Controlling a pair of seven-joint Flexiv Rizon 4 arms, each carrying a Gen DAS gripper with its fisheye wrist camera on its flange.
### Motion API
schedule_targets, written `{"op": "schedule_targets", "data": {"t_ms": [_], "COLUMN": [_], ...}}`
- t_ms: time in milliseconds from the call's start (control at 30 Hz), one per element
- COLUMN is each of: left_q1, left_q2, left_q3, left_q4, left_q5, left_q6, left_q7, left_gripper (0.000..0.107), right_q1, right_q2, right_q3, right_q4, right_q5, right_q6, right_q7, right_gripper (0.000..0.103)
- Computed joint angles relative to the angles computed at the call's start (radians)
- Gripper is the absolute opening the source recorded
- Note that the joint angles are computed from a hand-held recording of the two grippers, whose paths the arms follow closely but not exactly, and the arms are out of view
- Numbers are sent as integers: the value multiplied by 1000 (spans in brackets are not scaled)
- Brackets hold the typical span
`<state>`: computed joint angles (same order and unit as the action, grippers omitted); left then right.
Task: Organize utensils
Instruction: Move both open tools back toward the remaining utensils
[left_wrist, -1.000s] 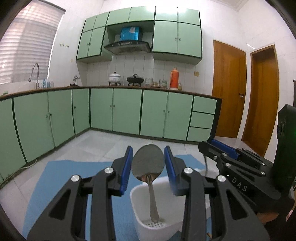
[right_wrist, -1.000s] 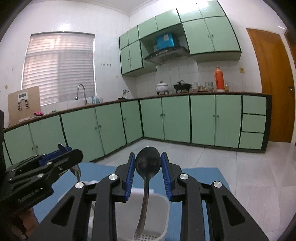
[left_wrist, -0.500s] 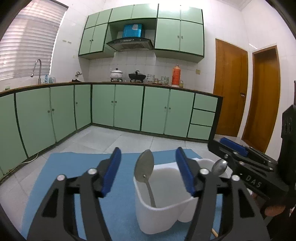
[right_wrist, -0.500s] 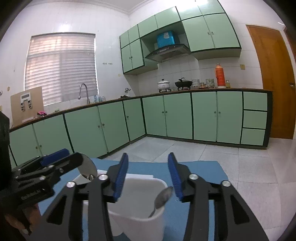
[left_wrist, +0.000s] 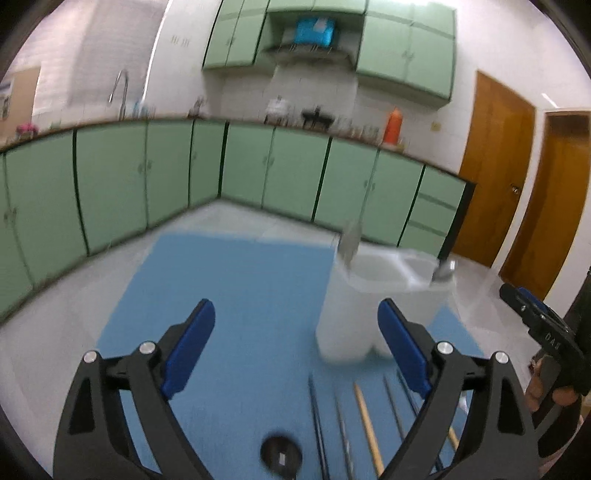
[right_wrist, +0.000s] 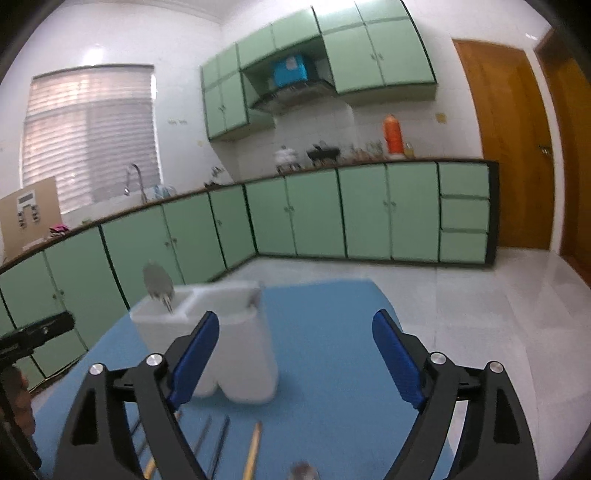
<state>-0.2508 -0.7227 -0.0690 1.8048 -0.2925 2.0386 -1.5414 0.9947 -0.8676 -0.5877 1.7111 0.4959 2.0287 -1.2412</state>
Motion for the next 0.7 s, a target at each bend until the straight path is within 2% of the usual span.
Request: {"op": "schedule_targets", "data": {"t_ms": [67, 267, 400, 533, 700], "left_q1": [-4, -152, -145, -114, -87], "left_q2": [19, 19, 10, -2, -16], "left_q3": [4, 147, 146, 125, 111], "left_q4": [34, 80, 83, 86, 61], "left_q5": [-18, -132, -134, -105, -71], "left_q6": [-38, -133, -200, -224, -259], "left_q7": [-8, 13, -1, -36, -68], "left_gripper": [87, 82, 75, 75, 70], "right_q1": [9, 81, 87, 111, 75], "right_q2": [17, 21, 25, 12, 24], "right_q3": [5, -52, -45, -65, -38], "right_q4": [34, 129, 164, 186, 191], "right_q5": [6, -30, -94, -143, -220], "right_q6": [-27, -99, -112, -123, -143], "right_q7": [5, 70, 104, 149, 185], "right_gripper": [84, 84, 83, 83, 77]}}
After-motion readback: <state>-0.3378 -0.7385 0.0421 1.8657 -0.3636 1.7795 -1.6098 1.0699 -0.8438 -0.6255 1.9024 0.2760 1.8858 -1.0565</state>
